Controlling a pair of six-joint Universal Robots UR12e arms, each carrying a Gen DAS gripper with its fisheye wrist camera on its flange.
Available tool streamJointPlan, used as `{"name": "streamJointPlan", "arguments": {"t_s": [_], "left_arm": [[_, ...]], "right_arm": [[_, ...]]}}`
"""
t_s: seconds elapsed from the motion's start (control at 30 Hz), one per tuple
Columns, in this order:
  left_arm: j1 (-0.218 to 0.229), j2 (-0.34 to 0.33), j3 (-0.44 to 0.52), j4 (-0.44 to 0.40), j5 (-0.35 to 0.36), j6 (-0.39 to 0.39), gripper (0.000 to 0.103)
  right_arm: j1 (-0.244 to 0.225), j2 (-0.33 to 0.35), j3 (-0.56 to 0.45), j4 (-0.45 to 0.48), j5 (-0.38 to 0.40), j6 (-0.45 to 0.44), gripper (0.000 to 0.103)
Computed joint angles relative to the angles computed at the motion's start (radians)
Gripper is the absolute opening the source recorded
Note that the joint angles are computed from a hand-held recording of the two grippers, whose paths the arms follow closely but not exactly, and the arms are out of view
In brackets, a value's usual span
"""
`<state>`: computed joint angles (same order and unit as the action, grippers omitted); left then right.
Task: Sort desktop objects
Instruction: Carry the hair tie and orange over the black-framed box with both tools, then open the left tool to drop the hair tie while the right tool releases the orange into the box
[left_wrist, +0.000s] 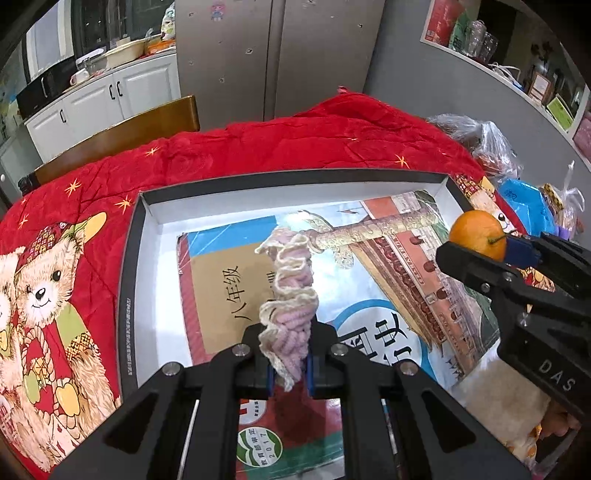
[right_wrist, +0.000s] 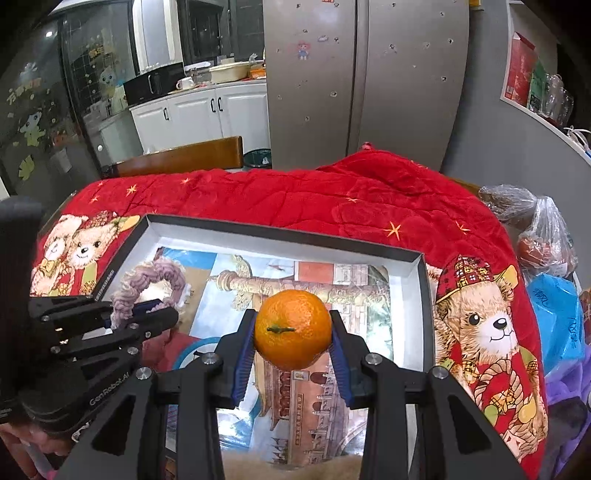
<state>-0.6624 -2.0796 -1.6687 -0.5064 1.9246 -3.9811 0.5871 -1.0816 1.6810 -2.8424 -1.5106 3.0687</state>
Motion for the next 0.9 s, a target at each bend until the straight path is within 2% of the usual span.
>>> {"name": "streamJointPlan", "arguments": {"t_s": [0.17, 0.2, 0.23, 0.3, 0.37, 0.4, 0.43, 0.5, 0.63, 0.9], "left_arm": [[-0.005, 0.002, 0.004, -0.016, -0.003, -0.005, 0.012], [-0.004, 0.004, 0.001, -0.009, -0.005, -0.009, 0.012], [-0.002, 0.007, -0.005, 0.002, -0.012, -0.013, 0.013], [-0.001, 0.011, -0.007, 0.004, -0.02, -0.017, 0.016], [-0.002, 0.013, -0.005, -0.005, -0.012, -0.02, 0.031], [-0.004, 0.014, -0.003, -0.011, -0.004, -0.023, 0.051], [-0.007, 0.014, 0.001, -0.029, 0.015, -0.032, 0.059], [-0.008, 0.018, 0.001, -0.048, 0.034, -0.047, 0.066], [-0.005, 0.032, -0.02, -0.008, 0.034, -0.059, 0.07], [-0.007, 0.029, -0.009, -0.025, 0.043, -0.043, 0.071]], "right_arm": [[-0.001, 0.001, -0.005, 0.018, 0.001, 0.003, 0.038], [-0.003, 0.001, -0.008, 0.034, 0.009, 0.005, 0.041], [-0.006, 0.001, -0.01, 0.048, 0.025, 0.002, 0.045], [-0.009, 0.0, -0.012, 0.058, 0.045, -0.003, 0.065], [-0.004, -0.002, -0.007, 0.036, 0.029, -0.004, 0.072], [-0.001, -0.002, -0.007, 0.032, 0.02, -0.006, 0.073], [0.001, -0.001, -0.008, 0.034, 0.012, -0.011, 0.073], [0.006, 0.0, -0.012, 0.046, -0.001, -0.018, 0.073], [0.0, -0.001, -0.011, 0.045, 0.011, -0.007, 0.073], [-0.001, -0.002, -0.01, 0.041, 0.019, -0.002, 0.073]]}}
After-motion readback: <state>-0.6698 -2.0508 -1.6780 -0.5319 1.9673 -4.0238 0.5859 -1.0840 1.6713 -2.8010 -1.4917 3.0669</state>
